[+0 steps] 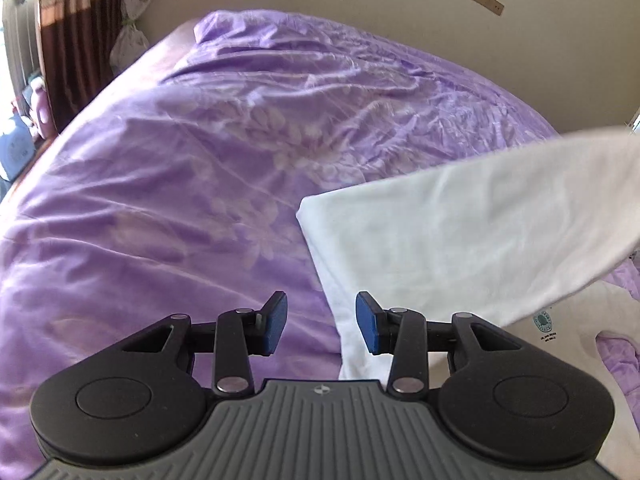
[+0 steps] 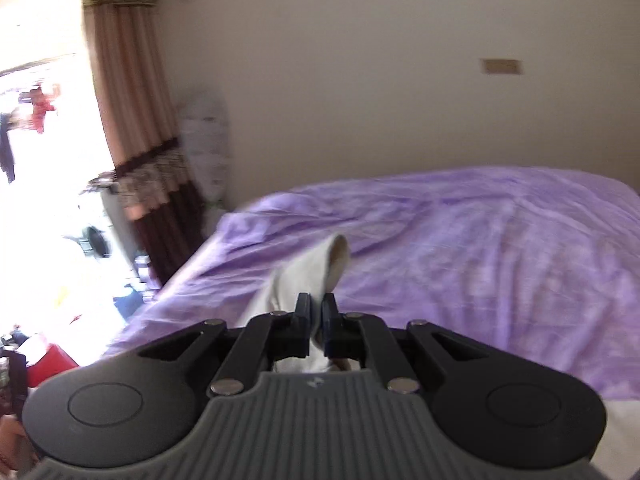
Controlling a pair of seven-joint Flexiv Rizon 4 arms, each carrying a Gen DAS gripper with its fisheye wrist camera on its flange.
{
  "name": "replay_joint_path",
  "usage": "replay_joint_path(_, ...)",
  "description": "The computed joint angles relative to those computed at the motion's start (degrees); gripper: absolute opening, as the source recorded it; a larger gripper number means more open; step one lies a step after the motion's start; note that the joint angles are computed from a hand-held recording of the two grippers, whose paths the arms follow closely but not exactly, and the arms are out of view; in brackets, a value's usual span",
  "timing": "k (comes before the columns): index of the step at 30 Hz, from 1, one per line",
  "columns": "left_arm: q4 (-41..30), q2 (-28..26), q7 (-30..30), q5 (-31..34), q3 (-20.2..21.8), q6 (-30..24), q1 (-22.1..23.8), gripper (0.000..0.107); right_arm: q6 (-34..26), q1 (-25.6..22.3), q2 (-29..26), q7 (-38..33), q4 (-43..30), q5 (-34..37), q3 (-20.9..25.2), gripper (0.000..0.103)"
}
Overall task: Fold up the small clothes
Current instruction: 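Grasp the other sleeve cuff with the right tool, then lay the sleeve across the shirt body with the right tool and release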
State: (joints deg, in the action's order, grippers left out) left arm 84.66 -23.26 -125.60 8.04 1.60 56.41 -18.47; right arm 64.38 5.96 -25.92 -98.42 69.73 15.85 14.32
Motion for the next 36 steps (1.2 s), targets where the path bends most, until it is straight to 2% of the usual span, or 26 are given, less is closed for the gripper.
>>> replay_joint_path(4,-1.21,-4.14,-0.43,-3.84,-1.34,3.41,1.21,0.046,-4.7,-1.69,-3.51,4.51,1.08,-1.61,-3.23,0.0)
replay_joint_path(7,-3.5,-7.38,-1.18,-4.94,-0.68,4.5,0.79,0.047,-7.95,-2.47,-6.68,7.73,2.71,-3.17,-4.73,0.0)
replay_joint_path(11,-6.11,-11.55,-0.66,-8.7,-1.59,5.43,1.52,0.052,-6.9,-4.4,-9.41,7.89,4.08,-2.7,-3.66,0.0)
replay_joint_path(14,-9.64,-14.8,-1.51,-9.86,-0.64,2.44,0.76,0.052,-6.44,-5.03,-10.91,7.0,3.45,-3.17,-3.11,0.0)
replay_joint_path(15,-10.07,-15.6,-1.83,-10.13,-0.6,2.44,0.65,0.047,-6.5,-5.15,-11.3,6.83,3.08,-3.48,-3.1,0.0)
replay_joint_path(16,-9.97,-16.03,-1.71,-10.25,-0.71,3.22,0.62,0.038,-6.33,-5.3,-10.98,6.68,3.56,-3.63,-3.02,0.0)
replay_joint_path(17,-9.95,-16.25,-2.07,-9.57,0.02,3.74,0.0,0.005,-6.44,-5.36,-11.19,6.6,3.33,-3.82,-2.96,0.0)
replay_joint_path(18,-9.63,-16.25,-1.57,-8.99,0.19,4.81,-0.22,0.003,-6.41,-5.34,-10.97,6.7,3.73,-4.03,-3.03,0.0)
replay_joint_path(20,-8.21,-15.42,-1.51,-8.04,0.89,7.7,-0.67,0.003,-6.82,-5.34,-11.42,6.73,3.1,-4.66,-3.23,0.0)
replay_joint_path(22,-5.45,-13.77,0.77,-9.11,-0.79,11.35,0.79,0.002,-7.02,-6.16,-11.29,6.09,2.64,-3.86,-2.36,0.0)
replay_joint_path(25,-3.96,-12.39,4.13,-10.45,-1.48,13.09,1.75,0.002,-9.65,-10.83,-11.88,3.39,-1.02,4.24,3.02,0.0)
replay_joint_path(26,-3.93,-12.32,4.66,-10.73,-1.29,12.93,1.75,0.002,-10.71,-11.2,-12.28,3.51,-2.16,5.82,3.17,0.0)
replay_joint_path(29,-5.93,-13.39,3.98,-10.24,0.82,9.17,0.54,0.002,-9.82,-5.89,-13.1,6.62,-1.03,-1.16,-3.65,0.0)
replay_joint_path(31,-7.44,-14.59,3.18,-9.61,1.69,6.72,-0.03,0.002,-9.27,-4.0,-14.81,8.57,-0.72,-4.96,-6.1,0.0)
replay_joint_path(34,-8.91,-15.25,2.51,-8.81,2.05,3.33,-0.37,0.006,-10.59,-3.95,-17.27,11.4,-1.52,-6.7,-6.23,0.001)
replay_joint_path(36,-9.19,-14.32,2.38,-8.2,2.09,0.69,-0.42,0.013,-9.64,-3.75,-17.66,11.52,-0.68,-8.15,-6.28,0.004)
